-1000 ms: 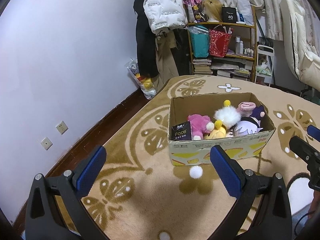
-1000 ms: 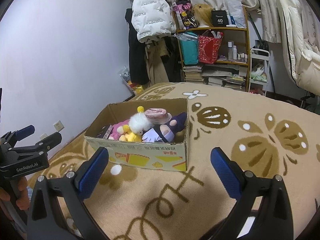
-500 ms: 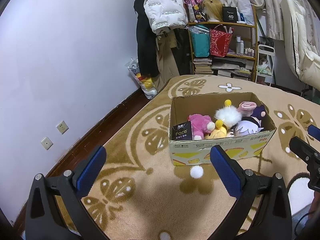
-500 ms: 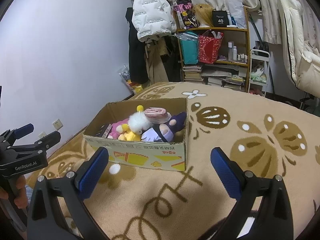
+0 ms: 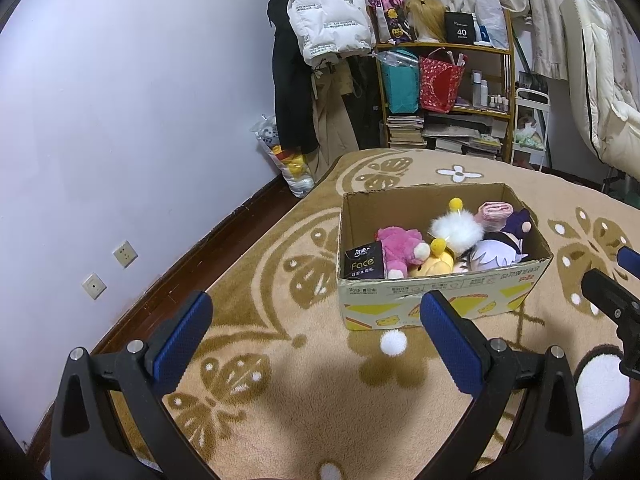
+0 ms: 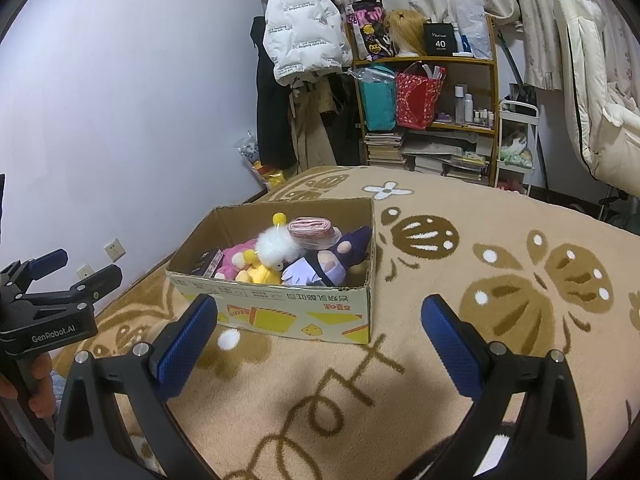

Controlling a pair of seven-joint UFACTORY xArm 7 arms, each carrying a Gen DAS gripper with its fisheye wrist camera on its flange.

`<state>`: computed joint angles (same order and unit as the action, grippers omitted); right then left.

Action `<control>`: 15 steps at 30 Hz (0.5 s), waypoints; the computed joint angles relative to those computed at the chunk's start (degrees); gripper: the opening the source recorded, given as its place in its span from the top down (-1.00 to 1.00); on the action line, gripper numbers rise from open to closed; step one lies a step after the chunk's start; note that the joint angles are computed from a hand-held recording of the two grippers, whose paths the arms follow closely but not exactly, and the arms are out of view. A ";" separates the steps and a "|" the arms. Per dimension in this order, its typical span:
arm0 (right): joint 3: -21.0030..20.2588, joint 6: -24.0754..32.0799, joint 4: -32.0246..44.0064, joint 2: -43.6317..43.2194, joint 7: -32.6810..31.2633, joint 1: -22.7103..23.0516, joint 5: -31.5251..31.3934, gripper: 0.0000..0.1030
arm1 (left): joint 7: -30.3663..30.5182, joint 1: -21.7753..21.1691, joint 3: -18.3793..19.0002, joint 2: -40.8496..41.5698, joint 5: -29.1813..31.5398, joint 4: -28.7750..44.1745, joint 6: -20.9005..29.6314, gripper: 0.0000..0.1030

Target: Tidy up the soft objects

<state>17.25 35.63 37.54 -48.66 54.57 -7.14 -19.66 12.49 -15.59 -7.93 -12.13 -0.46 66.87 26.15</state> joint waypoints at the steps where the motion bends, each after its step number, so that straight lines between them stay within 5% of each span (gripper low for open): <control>1: -0.03 0.08 0.02 0.02 -0.01 0.02 0.00 -1.00 | -0.15 0.03 -0.05 0.06 0.10 0.03 0.01 -0.99; 15: -0.07 0.12 0.15 0.15 -0.06 0.07 -0.06 -1.00 | -0.15 -0.06 0.00 0.02 0.13 -0.09 0.07 -0.99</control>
<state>17.18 35.75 37.69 -48.50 54.52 -7.07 -19.72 12.33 -15.64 -7.93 -12.11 -0.33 66.78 26.22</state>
